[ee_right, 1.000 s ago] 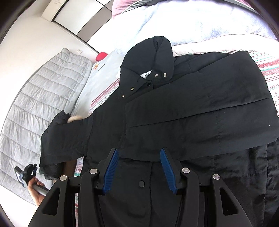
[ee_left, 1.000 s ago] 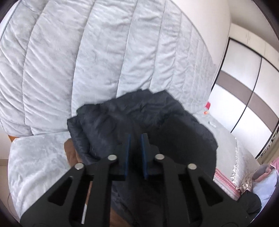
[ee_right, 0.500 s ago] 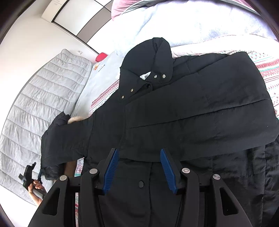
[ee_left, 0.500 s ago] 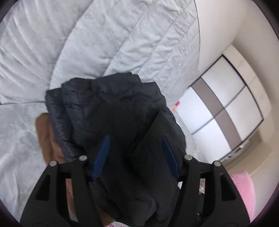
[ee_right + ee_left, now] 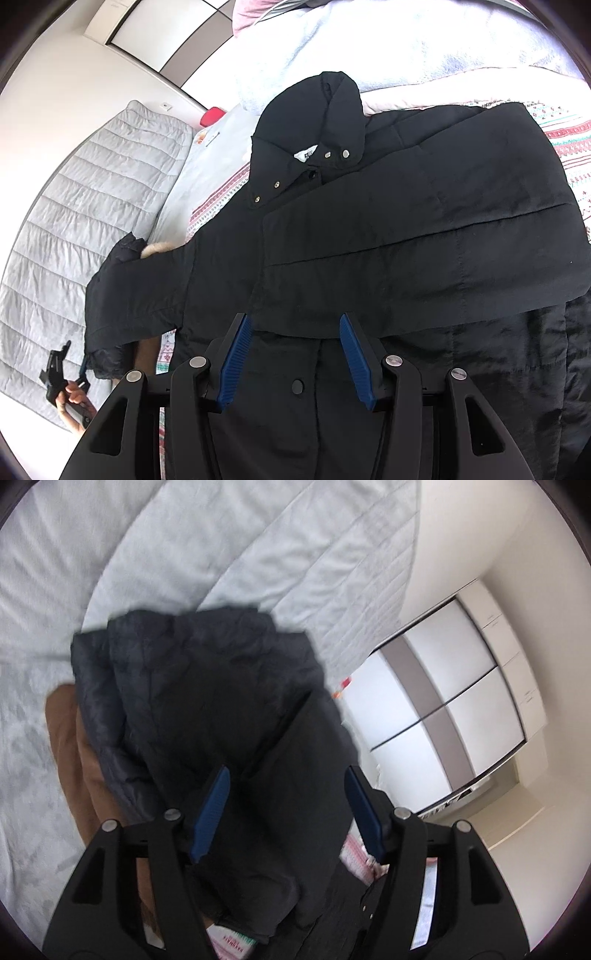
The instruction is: Fold large clothes
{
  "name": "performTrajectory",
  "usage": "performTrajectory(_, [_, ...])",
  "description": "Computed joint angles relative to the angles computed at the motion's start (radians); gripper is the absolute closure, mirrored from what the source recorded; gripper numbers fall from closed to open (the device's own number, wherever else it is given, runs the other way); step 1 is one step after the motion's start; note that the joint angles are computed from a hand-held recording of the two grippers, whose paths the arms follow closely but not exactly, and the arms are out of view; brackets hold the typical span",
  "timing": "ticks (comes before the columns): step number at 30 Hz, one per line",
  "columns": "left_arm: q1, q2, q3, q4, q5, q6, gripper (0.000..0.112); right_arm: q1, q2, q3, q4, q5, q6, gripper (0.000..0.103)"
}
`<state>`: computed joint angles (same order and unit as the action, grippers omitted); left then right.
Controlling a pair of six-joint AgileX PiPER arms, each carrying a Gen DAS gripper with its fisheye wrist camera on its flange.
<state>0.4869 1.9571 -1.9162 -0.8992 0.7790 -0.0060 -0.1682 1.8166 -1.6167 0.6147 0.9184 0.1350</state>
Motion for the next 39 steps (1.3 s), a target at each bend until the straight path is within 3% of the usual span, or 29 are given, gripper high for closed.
performTrajectory(3, [0.002,0.038,-0.007,-0.073,0.022,0.053,0.047,0.001,0.004,0.0,0.002,0.004,-0.002,0.052])
performTrajectory(7, [-0.022,0.008,0.017,-0.084,-0.016,0.128,0.047,-0.003,0.007,-0.004,0.004,0.005,-0.008,0.052])
performTrajectory(11, [-0.098,0.024,-0.075,0.195,-0.04,-0.031,0.051,-0.002,0.007,0.0,0.003,0.003,-0.001,0.052])
performTrajectory(12, [-0.116,0.043,-0.103,0.255,-0.041,-0.072,0.064,-0.001,0.008,0.0,0.001,0.003,0.002,0.052])
performTrajectory(13, [-0.134,0.069,-0.146,0.331,-0.019,-0.128,0.084,0.0,0.01,-0.001,0.001,0.005,0.001,0.052])
performTrajectory(14, [-0.148,0.086,-0.173,0.392,0.001,-0.163,0.092,-0.001,0.011,-0.002,0.003,0.007,-0.002,0.052])
performTrajectory(16, [-0.171,0.051,-0.119,0.439,-0.062,-0.175,0.1,-0.003,0.011,-0.004,0.009,0.005,-0.005,0.052])
performTrajectory(20, [-0.236,-0.104,0.041,0.414,-0.233,-0.066,0.101,-0.03,0.002,0.009,0.036,-0.011,-0.016,0.052])
performTrajectory(24, [-0.385,-0.188,0.075,0.601,-0.301,-0.115,0.101,-0.071,0.006,0.031,0.058,-0.015,-0.004,0.052])
performTrajectory(27, [-0.512,-0.217,0.076,0.658,-0.327,-0.112,0.101,-0.126,0.012,0.067,0.156,-0.003,-0.023,0.052])
performTrajectory(33, [-0.747,-0.114,-0.075,0.527,-0.239,-0.003,0.101,-0.196,0.003,0.098,0.233,-0.004,-0.036,0.052])
performTrajectory(39, [-0.986,0.071,-0.208,0.651,-0.173,-0.081,0.101,-0.273,-0.021,0.139,0.323,-0.006,-0.064,0.052])
